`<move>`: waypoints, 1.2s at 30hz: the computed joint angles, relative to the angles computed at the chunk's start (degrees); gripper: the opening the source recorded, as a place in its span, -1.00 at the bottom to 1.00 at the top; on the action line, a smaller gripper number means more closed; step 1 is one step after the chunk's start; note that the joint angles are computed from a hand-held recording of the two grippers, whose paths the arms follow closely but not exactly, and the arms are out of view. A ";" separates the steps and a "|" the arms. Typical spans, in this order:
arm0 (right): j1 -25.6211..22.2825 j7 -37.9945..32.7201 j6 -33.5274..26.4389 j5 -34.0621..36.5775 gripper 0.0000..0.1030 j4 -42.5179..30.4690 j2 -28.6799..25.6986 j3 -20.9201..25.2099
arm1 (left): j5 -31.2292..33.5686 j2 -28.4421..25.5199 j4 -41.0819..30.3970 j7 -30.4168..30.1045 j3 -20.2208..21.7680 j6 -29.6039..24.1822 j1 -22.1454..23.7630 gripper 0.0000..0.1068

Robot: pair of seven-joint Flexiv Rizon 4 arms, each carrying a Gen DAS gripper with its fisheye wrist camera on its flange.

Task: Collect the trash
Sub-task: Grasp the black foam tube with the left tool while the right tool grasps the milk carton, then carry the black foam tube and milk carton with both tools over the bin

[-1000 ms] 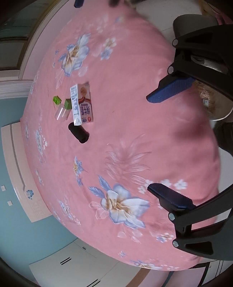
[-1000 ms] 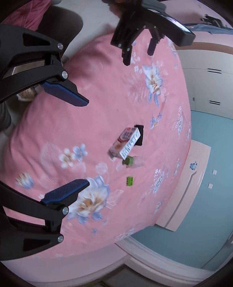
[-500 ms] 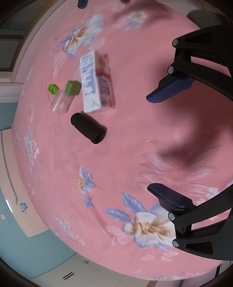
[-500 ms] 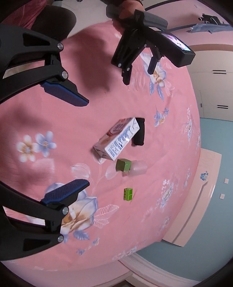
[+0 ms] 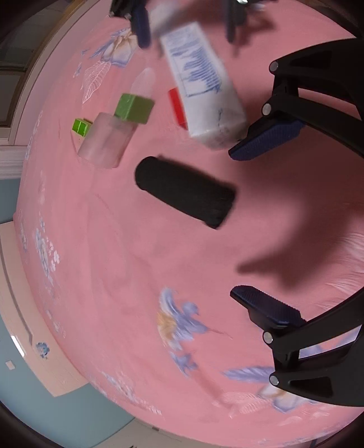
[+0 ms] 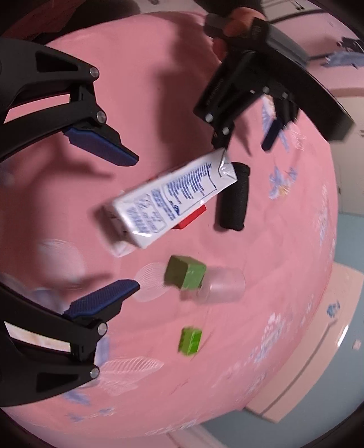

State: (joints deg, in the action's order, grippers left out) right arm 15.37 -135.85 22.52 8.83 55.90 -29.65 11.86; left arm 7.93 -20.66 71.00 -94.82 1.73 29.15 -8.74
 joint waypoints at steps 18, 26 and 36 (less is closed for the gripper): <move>1.72 7.08 -2.25 0.22 -0.29 -3.23 -3.25 -0.68 | -4.47 -5.35 -4.47 -3.99 0.15 1.07 -0.92 -0.15; 0.15 9.82 -1.64 -0.66 -0.29 2.97 3.26 -0.66 | -2.30 -0.81 -2.57 -7.26 0.19 -3.20 -1.93 -0.16; 0.24 13.55 0.87 -2.44 -0.29 9.28 13.79 -1.18 | 4.66 8.36 -3.59 -11.67 -1.49 -9.58 -4.94 -0.17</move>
State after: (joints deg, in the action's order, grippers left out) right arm 15.61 -122.30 23.39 6.39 65.17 -15.87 10.68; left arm 12.59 -12.29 67.41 -106.50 0.24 19.57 -13.68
